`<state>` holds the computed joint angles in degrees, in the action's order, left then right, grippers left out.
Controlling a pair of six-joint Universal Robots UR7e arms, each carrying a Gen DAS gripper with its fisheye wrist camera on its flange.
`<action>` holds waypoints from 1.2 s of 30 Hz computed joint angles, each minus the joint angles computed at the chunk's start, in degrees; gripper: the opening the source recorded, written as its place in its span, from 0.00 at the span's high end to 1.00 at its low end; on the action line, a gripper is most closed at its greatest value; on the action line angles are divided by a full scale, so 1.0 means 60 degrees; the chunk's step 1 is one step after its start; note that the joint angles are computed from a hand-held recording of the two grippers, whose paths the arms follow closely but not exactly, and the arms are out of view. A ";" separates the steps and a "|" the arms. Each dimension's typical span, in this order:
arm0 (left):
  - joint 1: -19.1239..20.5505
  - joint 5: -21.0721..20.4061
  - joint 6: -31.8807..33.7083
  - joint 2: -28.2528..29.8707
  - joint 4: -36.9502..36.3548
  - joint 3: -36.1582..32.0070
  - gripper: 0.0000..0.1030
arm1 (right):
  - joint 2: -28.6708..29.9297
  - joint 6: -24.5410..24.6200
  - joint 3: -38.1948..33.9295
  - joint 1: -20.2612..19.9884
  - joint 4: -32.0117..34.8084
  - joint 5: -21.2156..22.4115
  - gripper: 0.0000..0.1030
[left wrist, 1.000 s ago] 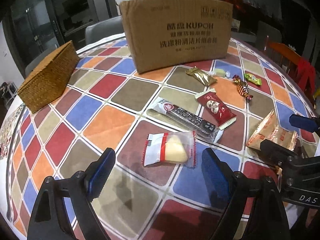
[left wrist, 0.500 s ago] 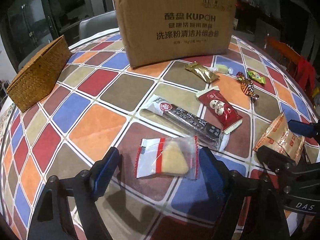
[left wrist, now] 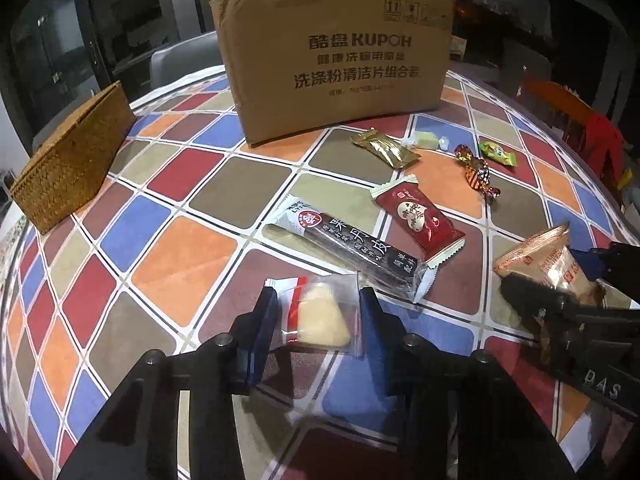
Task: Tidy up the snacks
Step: 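Grasp the cheese cake pack with the left tool while the right tool grasps the FORTUNE BISCUITS pack, then lift both held packs and carry them toward the cardboard box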
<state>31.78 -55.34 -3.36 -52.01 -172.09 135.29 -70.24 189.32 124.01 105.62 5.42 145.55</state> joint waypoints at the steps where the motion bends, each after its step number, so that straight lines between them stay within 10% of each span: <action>1: -0.0007 0.0002 -0.0008 0.0002 -0.0035 0.0016 0.61 | -0.0006 -0.0036 -0.0004 0.0001 0.0020 -0.0076 0.56; 36: -0.0775 0.0443 -0.0963 -0.0995 0.0618 0.0250 0.70 | -0.0853 -0.0358 0.0038 0.0812 0.0073 0.0122 0.57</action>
<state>27.13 -52.68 -9.14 -57.98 -168.39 136.79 -75.36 187.18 124.23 110.50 5.85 146.28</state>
